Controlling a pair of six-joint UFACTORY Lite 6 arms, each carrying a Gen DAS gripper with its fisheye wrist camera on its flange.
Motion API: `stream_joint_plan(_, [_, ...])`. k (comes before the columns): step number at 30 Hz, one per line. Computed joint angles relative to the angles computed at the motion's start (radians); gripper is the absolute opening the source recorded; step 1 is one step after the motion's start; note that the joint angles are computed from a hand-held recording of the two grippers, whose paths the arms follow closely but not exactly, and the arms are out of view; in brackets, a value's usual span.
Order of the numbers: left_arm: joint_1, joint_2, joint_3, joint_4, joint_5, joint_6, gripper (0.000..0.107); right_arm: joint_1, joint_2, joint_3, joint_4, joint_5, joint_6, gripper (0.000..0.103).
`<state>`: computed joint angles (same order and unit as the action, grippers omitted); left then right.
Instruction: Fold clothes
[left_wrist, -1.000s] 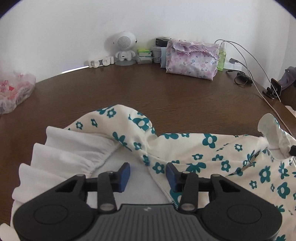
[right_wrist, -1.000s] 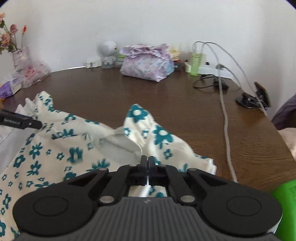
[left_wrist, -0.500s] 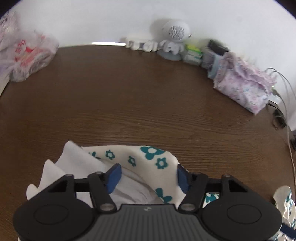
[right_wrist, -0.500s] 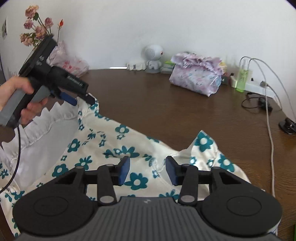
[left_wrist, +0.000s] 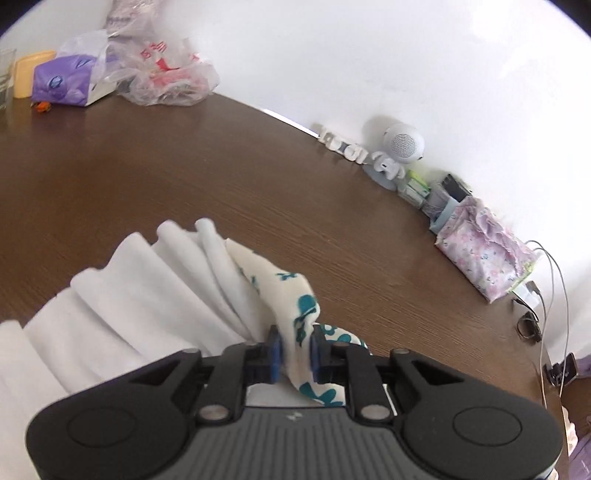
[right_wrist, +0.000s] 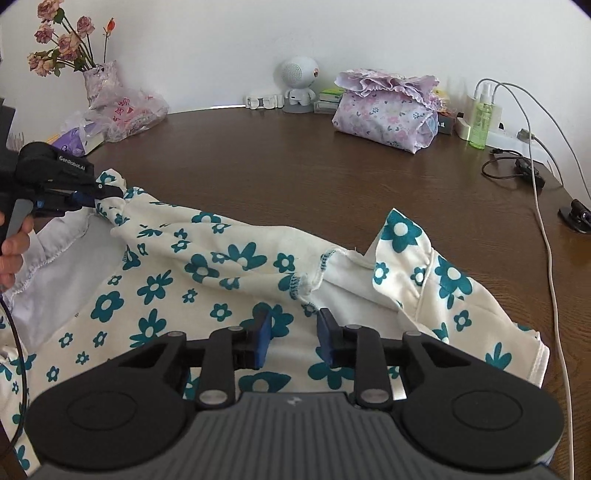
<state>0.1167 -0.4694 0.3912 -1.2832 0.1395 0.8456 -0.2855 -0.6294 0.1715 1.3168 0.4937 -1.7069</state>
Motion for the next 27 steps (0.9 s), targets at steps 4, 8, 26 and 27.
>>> stream_joint_plan(4, [0.125, 0.175, 0.180, 0.055, 0.146, 0.044, 0.071, -0.145, 0.042, 0.043, -0.027, 0.149, -0.001, 0.036])
stream_joint_plan(8, [0.223, 0.499, 0.477, 0.171, 0.336, -0.106, 0.068, -0.155, 0.082, 0.064, 0.030, 0.166, -0.045, 0.039])
stream_joint_plan(26, [0.405, 0.440, 0.384, -0.128, 0.443, 0.231, 0.058, 0.566, 0.635, 0.724, 0.154, -0.025, -0.026, 0.042])
stream_joint_plan(27, [0.426, 0.463, 0.385, -0.173, 0.490, 0.241, 0.058, 0.605, 0.738, 0.829, 0.132, -0.041, 0.009, 0.041])
